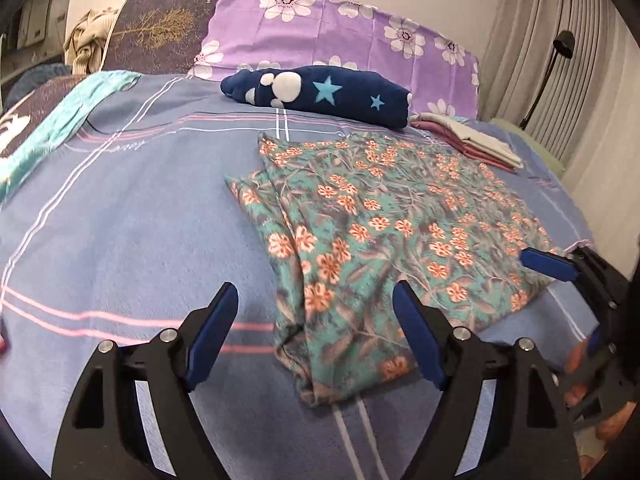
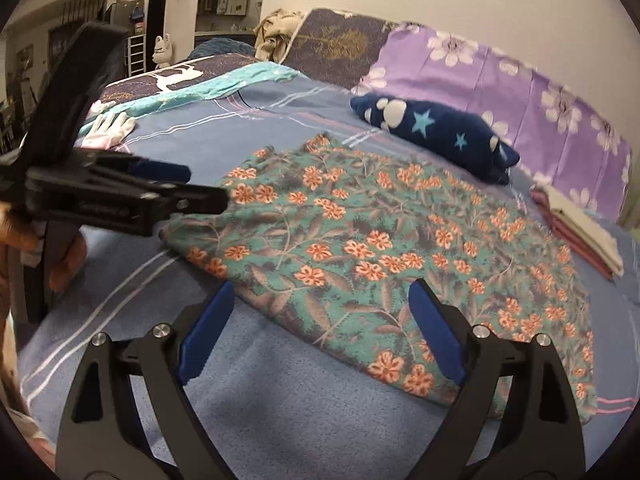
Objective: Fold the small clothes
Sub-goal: 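Release the shirt and open both grippers above it, then grasp the teal floral shirt edge with the left gripper while the right gripper pinches fabric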
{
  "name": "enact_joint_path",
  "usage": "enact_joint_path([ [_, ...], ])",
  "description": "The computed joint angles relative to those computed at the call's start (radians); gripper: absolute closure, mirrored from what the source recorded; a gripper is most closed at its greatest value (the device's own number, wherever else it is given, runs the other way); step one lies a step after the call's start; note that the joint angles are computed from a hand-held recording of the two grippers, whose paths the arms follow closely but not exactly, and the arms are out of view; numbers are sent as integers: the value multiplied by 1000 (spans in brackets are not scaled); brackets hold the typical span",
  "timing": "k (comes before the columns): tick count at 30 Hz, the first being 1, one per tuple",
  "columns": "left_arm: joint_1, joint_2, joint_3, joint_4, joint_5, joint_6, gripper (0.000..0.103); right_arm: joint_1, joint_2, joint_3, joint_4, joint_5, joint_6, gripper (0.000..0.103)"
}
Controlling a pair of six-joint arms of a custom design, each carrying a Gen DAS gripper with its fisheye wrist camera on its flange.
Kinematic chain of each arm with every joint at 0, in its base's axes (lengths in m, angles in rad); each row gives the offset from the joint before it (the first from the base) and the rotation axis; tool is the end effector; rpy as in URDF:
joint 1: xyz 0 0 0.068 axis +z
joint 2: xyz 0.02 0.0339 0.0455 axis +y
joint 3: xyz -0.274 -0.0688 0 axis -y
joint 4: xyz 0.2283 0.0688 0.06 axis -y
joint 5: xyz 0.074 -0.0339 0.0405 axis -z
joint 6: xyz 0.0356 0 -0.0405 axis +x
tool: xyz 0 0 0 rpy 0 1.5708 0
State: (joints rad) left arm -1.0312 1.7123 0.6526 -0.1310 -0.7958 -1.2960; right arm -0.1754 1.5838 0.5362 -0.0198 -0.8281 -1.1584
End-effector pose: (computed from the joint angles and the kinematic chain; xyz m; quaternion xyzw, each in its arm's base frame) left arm 0.1551 -0.2094 0.1231 -0.1921 0.8877 -0.0092 0.4184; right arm 0.2379 -0.0155 0.1338 -0.5068 0.7344 0.1651 0.4202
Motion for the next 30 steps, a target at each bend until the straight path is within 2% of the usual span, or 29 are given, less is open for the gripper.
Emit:
enact_joint_path([
  [3,26,-9,-7,34,28,44,23,-7,-36,-58,68,-15,-22,13],
  [9,85,-27,5,3,45,108,23,-8,-97,-166,180,-36,-88,13],
  [11,93,-48,4,-17,22,125,23,-5,-112,-192,207,-41,-107,13],
  [12,87,-61,1,-29,-19,156,23,-2,-118,-205,224,-40,-110,13],
  [14,85,-48,40,-118,-62,157,13,18,-131,-239,286,-31,-107,13],
  [15,88,-41,59,-159,-76,158,12,28,-140,-261,323,-24,-105,14],
  [16,97,-44,61,-159,-67,168,12,52,-147,-294,389,-4,-97,19],
  [17,113,-62,42,-115,-37,197,12,76,-150,-319,436,20,-92,24],
  [19,165,-111,-29,34,62,246,12,145,-148,-356,510,91,-85,48],
  [21,230,-135,-95,166,180,258,12,198,-142,-367,530,142,-81,58],
  [23,261,-126,-132,253,227,275,12,246,-144,-378,543,177,-67,58],
  [25,281,-99,-132,276,256,295,12,283,-138,-388,563,202,-65,58],
  [30,333,-59,-129,337,336,332,12,392,-62,-455,758,321,-41,58],
])
